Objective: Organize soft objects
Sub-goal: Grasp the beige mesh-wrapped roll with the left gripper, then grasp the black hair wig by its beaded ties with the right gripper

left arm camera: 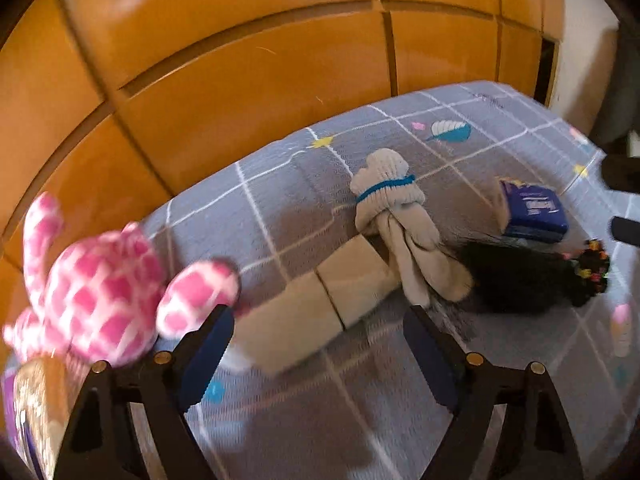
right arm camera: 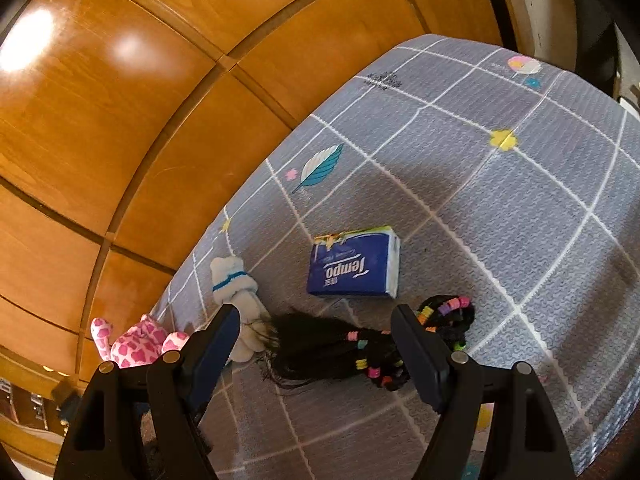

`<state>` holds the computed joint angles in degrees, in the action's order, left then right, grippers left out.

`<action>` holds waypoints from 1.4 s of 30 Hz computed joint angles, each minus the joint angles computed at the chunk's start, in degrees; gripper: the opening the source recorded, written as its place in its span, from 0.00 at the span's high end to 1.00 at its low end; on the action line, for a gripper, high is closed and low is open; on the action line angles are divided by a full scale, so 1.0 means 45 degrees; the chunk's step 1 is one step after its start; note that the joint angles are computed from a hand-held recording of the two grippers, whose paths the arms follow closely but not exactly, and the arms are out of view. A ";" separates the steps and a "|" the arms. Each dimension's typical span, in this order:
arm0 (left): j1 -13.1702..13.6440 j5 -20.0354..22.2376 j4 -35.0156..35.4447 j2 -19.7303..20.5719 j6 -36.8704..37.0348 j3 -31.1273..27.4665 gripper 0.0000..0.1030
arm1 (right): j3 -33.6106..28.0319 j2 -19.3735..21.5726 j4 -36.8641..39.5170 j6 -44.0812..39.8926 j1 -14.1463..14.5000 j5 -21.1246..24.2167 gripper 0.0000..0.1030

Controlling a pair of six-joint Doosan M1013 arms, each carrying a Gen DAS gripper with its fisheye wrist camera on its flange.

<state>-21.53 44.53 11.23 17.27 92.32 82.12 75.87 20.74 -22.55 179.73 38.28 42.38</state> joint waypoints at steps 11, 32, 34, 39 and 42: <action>0.0677 0.0535 -0.3276 0.0781 0.1469 -0.0612 0.47 | 0.0231 -0.0075 0.0278 0.0155 -0.0109 -0.0537 0.23; 0.0616 -0.1302 -0.2645 -0.1869 0.0084 0.3077 0.48 | -0.0648 0.0480 0.0882 -0.1173 -0.0042 0.1215 0.23; 0.0630 -0.1290 -0.2721 -0.1880 0.0133 0.3095 0.48 | -0.0896 0.0646 0.1128 -0.1661 -0.0052 0.1616 0.23; 0.0807 -0.1346 -0.3160 -0.1946 0.0513 0.3141 0.48 | -0.2824 0.1687 0.2807 -0.6616 -0.0168 0.4110 0.23; 0.0843 -0.1399 -0.3297 -0.1977 0.0581 0.3176 0.48 | -0.4190 0.2382 0.3710 -0.9912 -0.0271 0.6127 0.23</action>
<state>-17.74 38.23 -3.61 8.37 94.94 96.42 57.01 31.46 -5.86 135.13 37.05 69.96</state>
